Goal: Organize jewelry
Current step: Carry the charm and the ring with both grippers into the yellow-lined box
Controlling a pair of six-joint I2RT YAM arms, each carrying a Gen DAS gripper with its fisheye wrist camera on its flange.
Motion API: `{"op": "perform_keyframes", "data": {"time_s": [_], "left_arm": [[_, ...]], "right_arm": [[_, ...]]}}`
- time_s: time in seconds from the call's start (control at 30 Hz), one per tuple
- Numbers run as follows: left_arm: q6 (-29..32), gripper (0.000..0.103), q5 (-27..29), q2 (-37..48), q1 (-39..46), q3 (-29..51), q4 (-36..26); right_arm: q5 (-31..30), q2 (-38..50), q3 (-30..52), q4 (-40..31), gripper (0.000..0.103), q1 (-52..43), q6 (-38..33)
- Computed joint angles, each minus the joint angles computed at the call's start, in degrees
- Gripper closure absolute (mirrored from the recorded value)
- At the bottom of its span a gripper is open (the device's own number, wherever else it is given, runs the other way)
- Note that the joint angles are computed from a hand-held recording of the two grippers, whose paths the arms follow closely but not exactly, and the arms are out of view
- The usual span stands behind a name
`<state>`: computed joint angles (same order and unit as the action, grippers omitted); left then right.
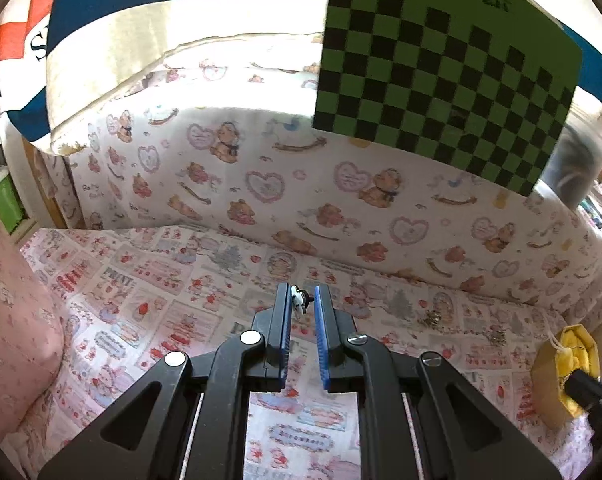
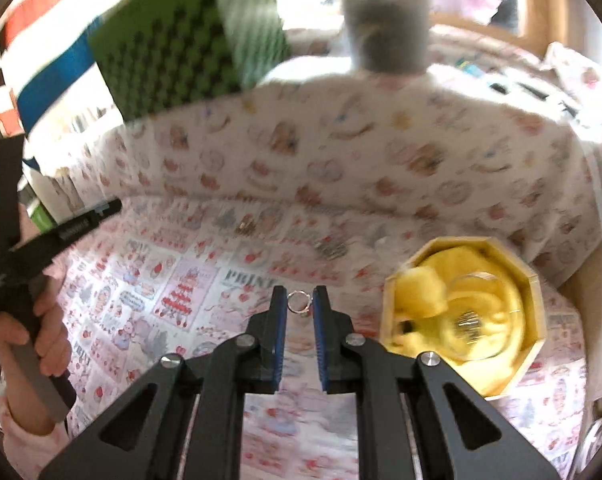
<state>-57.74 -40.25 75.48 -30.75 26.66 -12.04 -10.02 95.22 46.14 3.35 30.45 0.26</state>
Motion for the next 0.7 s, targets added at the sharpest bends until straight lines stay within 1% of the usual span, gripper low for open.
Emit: {"op": "perform_keyframes", "data": {"time_s": [0.07,0.13,0.2,0.27,0.33,0.37,0.4,0.5,0.57,0.63,0.7], "left_arm": [[1.16,0.093,2.20,-0.99,-0.32,-0.45,1.42],[1.17,0.093,3.07,-1.51,-1.27,-0.49,1.95],[0.98,0.093,1.66,-0.68,-3.26,0.45,1.48],[-0.08,0.093,-1.71,1.81,-6.09,2.38,-0.23],[-0.37,0.093,-3.87,3.90,-8.11,3.81,-0.97],[0.98,0.093,-3.27,4.72,-8.22,4.02,0.11],[1.98,0.092,-1.44,6.13,-7.59,4.54,0.85],[1.94,0.092,2.72,10.98,-5.54,5.52,3.02],[2.91,0.092,4.88,12.46,-4.68,5.46,4.99],[3.18,0.092,6.01,13.32,-4.64,5.49,6.02],[3.05,0.092,5.83,14.64,-5.21,6.28,5.70]], "right_arm": [[-1.33,-4.36,-3.67,2.86,0.091,-1.91,-1.49],[-4.83,-6.73,-6.00,5.67,0.091,-4.57,-1.51],[-9.37,-8.51,-7.65,7.66,0.091,-8.62,-0.94],[-10.55,-8.23,-8.17,9.40,0.091,-11.15,-0.21],[-12.49,-7.13,-7.49,9.29,0.091,-13.90,0.35],[-13.53,-6.84,-7.40,9.35,0.091,-15.09,0.45],[-14.15,-6.54,-7.26,9.48,0.091,-16.20,0.72],[-14.33,-5.33,-6.56,9.48,0.091,-18.04,1.68],[-14.38,-3.95,-5.32,8.24,0.091,-18.70,1.75],[-12.52,-2.63,-3.85,6.08,0.091,-18.88,1.65],[-11.29,-0.52,-1.53,3.06,0.091,-19.01,1.50]]}}
